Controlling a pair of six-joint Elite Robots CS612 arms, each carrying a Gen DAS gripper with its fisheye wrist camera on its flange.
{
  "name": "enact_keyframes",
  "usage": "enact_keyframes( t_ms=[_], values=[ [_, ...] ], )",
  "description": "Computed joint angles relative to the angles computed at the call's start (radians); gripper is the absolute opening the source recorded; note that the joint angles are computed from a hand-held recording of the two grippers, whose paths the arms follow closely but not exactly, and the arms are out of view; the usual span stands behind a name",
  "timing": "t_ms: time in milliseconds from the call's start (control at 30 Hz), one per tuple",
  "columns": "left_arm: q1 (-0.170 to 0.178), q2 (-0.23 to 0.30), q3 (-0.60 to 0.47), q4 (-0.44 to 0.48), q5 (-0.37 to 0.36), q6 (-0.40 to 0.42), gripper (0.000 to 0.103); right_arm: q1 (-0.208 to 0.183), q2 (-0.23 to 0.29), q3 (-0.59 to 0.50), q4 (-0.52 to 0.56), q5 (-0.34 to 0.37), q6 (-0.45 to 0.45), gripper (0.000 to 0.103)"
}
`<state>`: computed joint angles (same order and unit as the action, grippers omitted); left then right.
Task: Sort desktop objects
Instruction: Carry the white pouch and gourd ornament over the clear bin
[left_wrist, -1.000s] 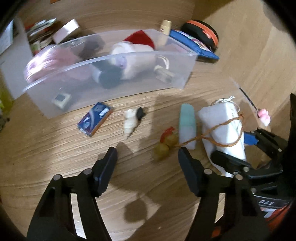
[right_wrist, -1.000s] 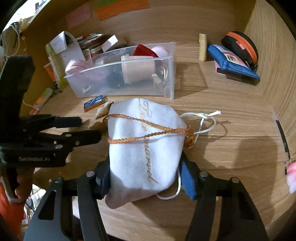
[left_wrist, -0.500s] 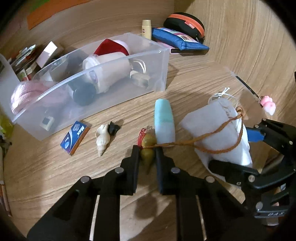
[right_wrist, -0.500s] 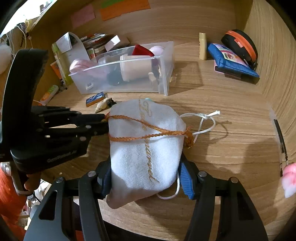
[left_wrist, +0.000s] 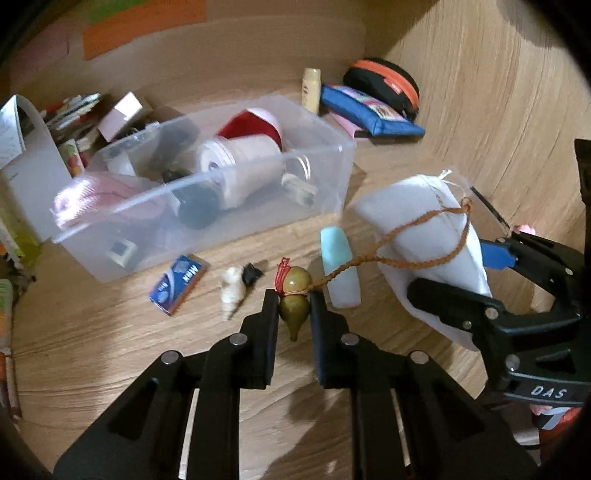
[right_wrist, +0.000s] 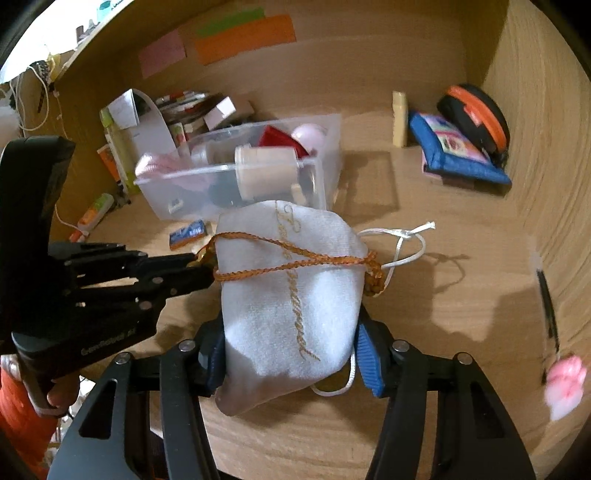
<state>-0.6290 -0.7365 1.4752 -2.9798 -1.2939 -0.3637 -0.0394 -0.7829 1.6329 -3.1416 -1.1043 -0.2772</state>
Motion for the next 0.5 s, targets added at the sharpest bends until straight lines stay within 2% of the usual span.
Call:
enact_keyframes(
  t_ms=[100, 500],
  values=[
    [-0.005, -0.009, 0.011, -0.029, 0.050, -0.011, 0.016, 0.007, -0.002, -0.011, -0.014, 0.000, -0.001, 0.053],
    [0.020, -0.051, 0.051, -0.155, 0.060, -0.064, 0.016, 0.035, -0.012, -0.065, -0.071, 0.037, 0.008, 0.053]
  ],
)
